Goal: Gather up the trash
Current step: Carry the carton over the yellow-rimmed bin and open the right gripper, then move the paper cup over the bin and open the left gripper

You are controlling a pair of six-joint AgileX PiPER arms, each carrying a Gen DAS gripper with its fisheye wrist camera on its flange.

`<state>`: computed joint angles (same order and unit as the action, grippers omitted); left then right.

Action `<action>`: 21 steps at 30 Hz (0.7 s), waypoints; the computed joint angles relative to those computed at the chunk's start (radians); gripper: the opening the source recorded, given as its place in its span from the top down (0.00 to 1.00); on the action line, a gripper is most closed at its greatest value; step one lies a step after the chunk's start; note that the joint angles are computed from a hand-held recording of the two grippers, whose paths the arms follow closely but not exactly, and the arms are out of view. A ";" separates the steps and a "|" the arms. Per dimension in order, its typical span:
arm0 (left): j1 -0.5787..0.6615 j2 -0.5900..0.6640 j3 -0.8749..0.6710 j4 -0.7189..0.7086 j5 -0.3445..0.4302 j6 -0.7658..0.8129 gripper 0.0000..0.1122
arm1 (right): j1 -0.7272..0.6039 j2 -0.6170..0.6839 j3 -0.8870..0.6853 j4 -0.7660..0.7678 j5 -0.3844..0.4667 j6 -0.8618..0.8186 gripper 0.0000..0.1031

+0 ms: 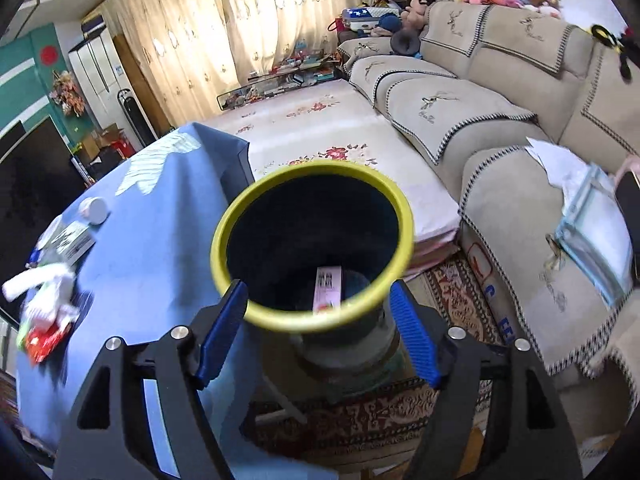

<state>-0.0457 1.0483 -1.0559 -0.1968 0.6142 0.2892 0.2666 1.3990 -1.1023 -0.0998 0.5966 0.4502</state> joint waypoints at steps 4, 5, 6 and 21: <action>-0.137 0.088 -0.076 0.113 0.011 -0.153 0.47 | 0.003 -0.145 0.139 -0.026 -0.003 0.059 0.31; -0.172 0.108 -0.097 0.143 0.018 -0.195 0.47 | 0.011 -0.183 0.171 -0.078 0.003 0.117 0.31; -0.208 0.146 -0.128 0.161 0.025 -0.227 0.47 | 0.015 -0.208 0.193 -0.109 0.005 0.155 0.31; -0.477 0.698 -0.676 0.267 0.187 -0.420 0.47 | -0.231 -0.330 0.385 0.025 -0.094 0.030 0.28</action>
